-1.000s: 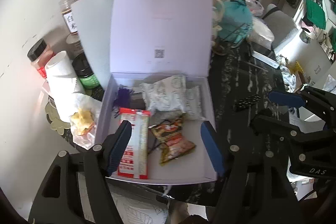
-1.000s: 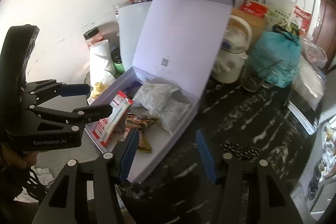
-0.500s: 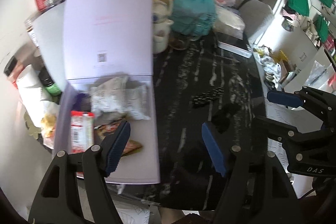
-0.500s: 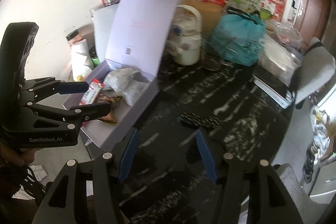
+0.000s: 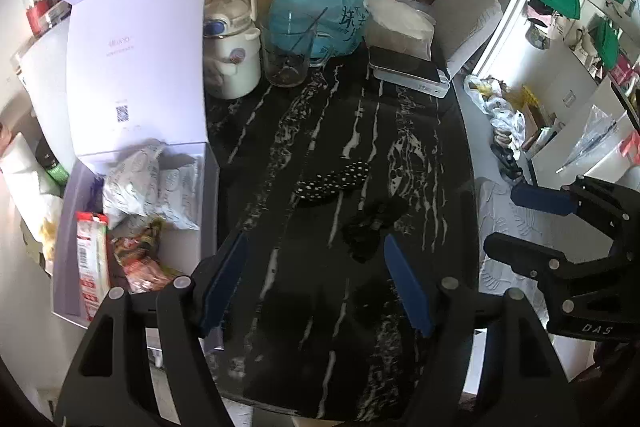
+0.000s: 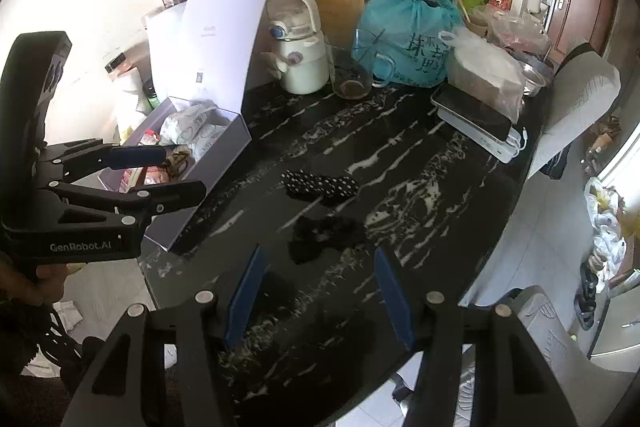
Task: Organize objects
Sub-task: 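Withdraw both tools from the box toward the black beaded bracelet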
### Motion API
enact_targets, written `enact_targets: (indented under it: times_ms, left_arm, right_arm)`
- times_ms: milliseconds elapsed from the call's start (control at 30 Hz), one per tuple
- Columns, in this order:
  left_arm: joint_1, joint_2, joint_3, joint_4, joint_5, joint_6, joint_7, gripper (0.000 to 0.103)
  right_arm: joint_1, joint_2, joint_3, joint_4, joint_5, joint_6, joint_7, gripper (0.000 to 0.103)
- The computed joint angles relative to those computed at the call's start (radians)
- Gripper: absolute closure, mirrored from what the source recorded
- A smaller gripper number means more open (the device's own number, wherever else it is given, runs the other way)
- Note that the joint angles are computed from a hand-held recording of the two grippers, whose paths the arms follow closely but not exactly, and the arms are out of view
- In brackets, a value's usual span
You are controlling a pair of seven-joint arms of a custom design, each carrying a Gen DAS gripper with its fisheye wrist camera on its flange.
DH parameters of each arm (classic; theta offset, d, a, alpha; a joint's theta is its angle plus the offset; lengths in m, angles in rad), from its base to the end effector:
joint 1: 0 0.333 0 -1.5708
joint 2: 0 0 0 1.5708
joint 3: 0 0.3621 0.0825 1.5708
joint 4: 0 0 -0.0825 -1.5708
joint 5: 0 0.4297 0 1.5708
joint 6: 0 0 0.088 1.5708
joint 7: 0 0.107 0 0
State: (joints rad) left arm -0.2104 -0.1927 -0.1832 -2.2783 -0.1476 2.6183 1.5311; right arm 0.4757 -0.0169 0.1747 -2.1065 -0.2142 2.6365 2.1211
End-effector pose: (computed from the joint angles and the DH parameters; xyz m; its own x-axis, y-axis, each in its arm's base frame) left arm 0.5138 -0.2146 0.5150 -0.2770 -0.9542 0.1130 -0.8473 0.1871 -0.4970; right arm 0.4907 0.3807 0.5087 0.2835 -0.9535 -0.1027 -0.8291 -0.1899 -0.5258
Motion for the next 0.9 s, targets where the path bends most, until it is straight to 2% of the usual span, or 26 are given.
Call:
enact_targets:
  times_ms: [100,300,533,900]
  left_arm:
    - [-0.007,0.019,-0.012,0.005,0.002,0.007,-0.023,0.034]
    - [-0.018,0.089,-0.013,0.043,-0.007,0.001,0.02,0.034]
    - [0.005,0.211,-0.009,0.136,-0.056,-0.036,0.181,0.034]
    - [0.062,0.394,-0.044,0.313,-0.115,-0.121,0.468,0.034]
  right_arm:
    - [-0.007,-0.012,-0.006,-0.027,0.025,0.012,-0.026,0.042]
    - [-0.015,0.012,-0.011,-0.037,0.075,0.019,-0.033,0.037]
    - [-0.011,0.079,-0.023,-0.001,0.052,0.004,0.098,0.036]
    - [0.03,0.215,-0.057,0.109,-0.009,-0.034,0.333,0.036]
